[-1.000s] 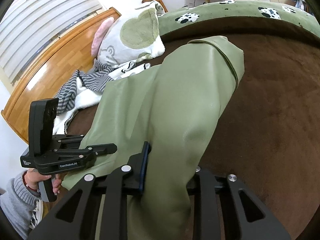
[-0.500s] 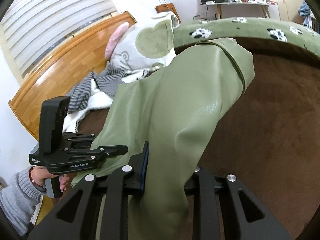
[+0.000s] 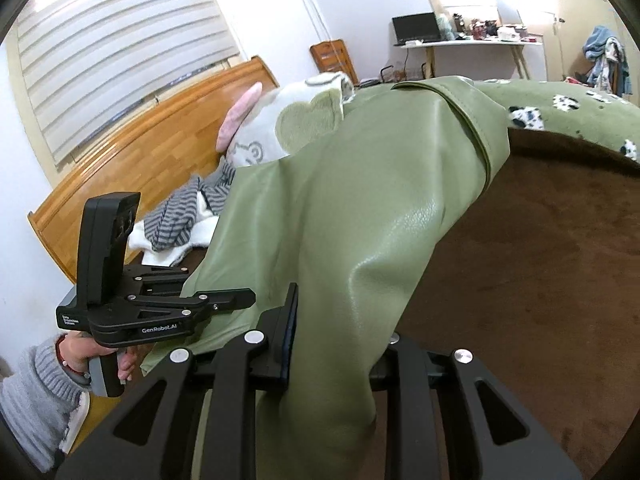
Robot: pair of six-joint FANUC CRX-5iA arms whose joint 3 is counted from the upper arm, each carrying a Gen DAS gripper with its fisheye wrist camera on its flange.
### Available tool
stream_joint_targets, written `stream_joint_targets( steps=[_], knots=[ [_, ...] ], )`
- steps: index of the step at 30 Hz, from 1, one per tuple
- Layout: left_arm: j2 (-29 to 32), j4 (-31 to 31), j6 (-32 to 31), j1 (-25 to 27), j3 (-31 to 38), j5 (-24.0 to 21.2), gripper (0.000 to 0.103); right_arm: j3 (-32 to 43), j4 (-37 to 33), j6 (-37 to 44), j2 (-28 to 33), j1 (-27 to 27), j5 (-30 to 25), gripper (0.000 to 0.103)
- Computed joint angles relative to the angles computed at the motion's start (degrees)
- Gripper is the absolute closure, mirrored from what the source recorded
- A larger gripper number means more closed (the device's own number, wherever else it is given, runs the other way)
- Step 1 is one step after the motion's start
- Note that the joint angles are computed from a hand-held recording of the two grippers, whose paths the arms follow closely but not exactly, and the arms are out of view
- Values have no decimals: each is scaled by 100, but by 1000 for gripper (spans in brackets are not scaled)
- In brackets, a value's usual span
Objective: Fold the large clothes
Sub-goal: 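Lift the bundle's side edge with both grippers and fold it over the bundle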
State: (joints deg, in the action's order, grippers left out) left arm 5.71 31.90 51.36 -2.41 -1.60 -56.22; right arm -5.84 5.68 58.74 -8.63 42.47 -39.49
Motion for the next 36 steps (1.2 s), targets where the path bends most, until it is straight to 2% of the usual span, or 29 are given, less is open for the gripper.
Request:
stream_joint_targets(
  steps=[12, 21, 26, 32, 36],
  knots=[
    [-40, -111, 655, -774, 474, -51, 83, -433, 319, -305, -1095, -287, -546, 81],
    [386, -463, 1087, -1661, 1338, -269, 83, -871, 549, -476, -2077, -811, -1049, 81],
    [721, -451, 1227, -2200, 1804, -299, 83, -1000, 527, -310, -2584, -1329, -1441, 81],
    [1315, -452, 1356, -2949, 2532, -345, 83, -1028, 331, 110, -3087, -2250, -2022, 81],
    [1766, -485, 1507, -3411, 3080, -463, 83, -911, -469, 952, -3211, -3509, -2313, 81]
  ],
)
